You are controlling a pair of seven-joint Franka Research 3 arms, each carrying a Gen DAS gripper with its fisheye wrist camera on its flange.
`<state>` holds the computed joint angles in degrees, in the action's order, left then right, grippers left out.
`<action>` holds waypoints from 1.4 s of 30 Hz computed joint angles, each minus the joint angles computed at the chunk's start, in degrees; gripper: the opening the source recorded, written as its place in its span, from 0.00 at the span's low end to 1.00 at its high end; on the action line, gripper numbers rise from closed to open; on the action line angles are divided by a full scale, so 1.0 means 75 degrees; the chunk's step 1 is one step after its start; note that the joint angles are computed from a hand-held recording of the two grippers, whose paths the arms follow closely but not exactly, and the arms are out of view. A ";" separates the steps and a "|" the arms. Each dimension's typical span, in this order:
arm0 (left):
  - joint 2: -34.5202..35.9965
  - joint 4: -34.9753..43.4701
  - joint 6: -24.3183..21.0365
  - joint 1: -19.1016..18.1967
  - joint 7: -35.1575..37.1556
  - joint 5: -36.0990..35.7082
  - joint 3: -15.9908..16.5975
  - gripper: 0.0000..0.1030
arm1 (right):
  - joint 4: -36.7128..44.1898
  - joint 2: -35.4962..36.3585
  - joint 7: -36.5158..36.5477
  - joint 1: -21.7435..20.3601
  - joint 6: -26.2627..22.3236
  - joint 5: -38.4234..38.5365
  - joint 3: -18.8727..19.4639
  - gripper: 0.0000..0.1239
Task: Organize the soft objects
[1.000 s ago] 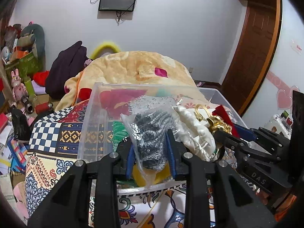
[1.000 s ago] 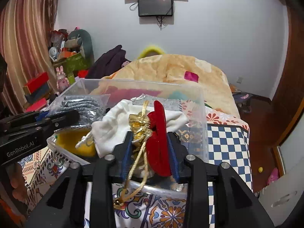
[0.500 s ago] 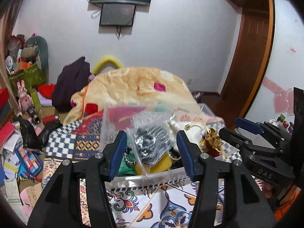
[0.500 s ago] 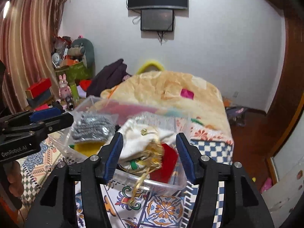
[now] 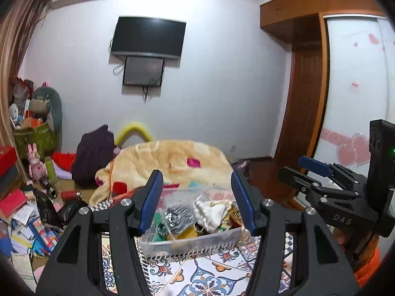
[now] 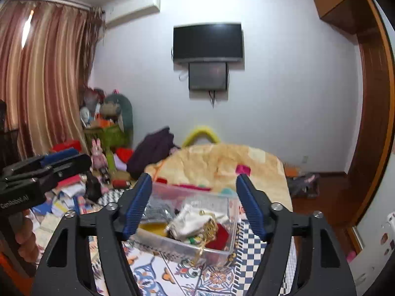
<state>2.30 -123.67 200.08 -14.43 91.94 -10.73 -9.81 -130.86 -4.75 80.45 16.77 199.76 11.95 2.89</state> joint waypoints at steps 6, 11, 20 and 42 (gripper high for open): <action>-0.0426 -0.0393 0.0515 0.0037 0.0524 -0.0607 -0.0259 0.74 | -0.0432 -0.0433 0.0743 0.0204 0.0560 -0.0721 -0.0266 0.67; -0.0660 -0.0643 0.0752 0.0286 0.0852 -0.0993 -0.0634 0.89 | -0.0614 -0.0513 0.1402 0.0344 0.0843 -0.1261 -0.0507 0.79; -0.0651 -0.0660 0.0881 0.0313 0.1587 -0.1643 -0.0893 0.98 | -0.0782 -0.0551 0.1388 0.0131 0.0848 -0.0970 -0.0245 0.83; -0.0620 -0.0699 0.0804 0.0156 0.1736 -0.1730 -0.0813 0.99 | -0.0939 -0.0648 0.1447 0.0202 0.0808 -0.1087 -0.0359 0.83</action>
